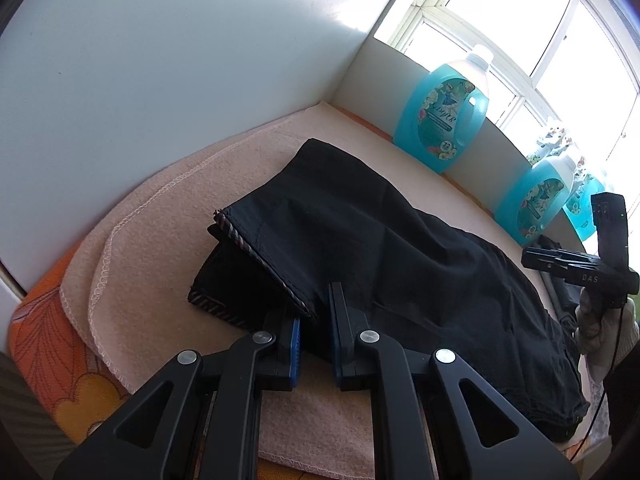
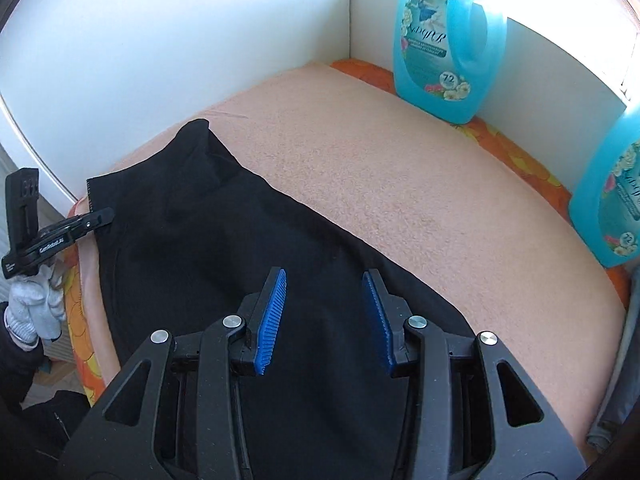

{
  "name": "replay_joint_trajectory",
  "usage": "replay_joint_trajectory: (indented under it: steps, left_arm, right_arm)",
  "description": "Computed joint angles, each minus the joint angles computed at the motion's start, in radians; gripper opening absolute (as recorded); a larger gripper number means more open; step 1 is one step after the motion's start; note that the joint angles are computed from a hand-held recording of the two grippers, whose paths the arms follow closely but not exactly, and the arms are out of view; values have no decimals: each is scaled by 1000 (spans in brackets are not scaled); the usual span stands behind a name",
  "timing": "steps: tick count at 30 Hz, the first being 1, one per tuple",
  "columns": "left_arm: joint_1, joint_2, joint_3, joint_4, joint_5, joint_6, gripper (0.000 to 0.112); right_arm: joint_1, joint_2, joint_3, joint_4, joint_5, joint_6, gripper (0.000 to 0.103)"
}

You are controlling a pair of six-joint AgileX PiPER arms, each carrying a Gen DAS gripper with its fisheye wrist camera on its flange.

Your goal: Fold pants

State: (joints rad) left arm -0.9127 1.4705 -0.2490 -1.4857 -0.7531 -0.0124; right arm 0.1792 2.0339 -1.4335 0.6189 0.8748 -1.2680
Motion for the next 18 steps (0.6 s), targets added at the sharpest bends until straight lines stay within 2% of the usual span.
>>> replay_joint_trajectory:
  steps: [4,6,7,8,9,11,15,16,17,18]
  left_arm:
    - [15,11,-9,8,5,9,10]
    - [15,19,-10,16,1,-2,10]
    - [10,22,-5,22,-3,-16,10]
    - [11,22,-3,26,-4,-22,10]
    - [9,22,2,35,-8,-39,10]
    - [1,19,14,46,-14,-64,10]
    - [-13,16,20,41,-23,-69,10]
    - [-13,16,22,42,-24,-72,10]
    - [-20,16,24,40,-29,-77,10]
    - [-24,15,25,36,-31,-78,10]
  right_arm:
    - [47,122,-107,-24,17,50,42]
    - [59,158,-144,-31,58,62,42]
    - [61,158,-139,-22,60,47,35]
    - [64,150,-124,-15,51,32,19]
    - [65,147,-122,-12,64,26,9]
    - [60,130,-111,6,94,1,4]
    - [68,75,-48,41,8,-73,4]
    - [73,79,-60,24,-4,-44,11]
    - [80,108,-112,-6,24,6,34]
    - [78,136,-156,-19,64,37,52]
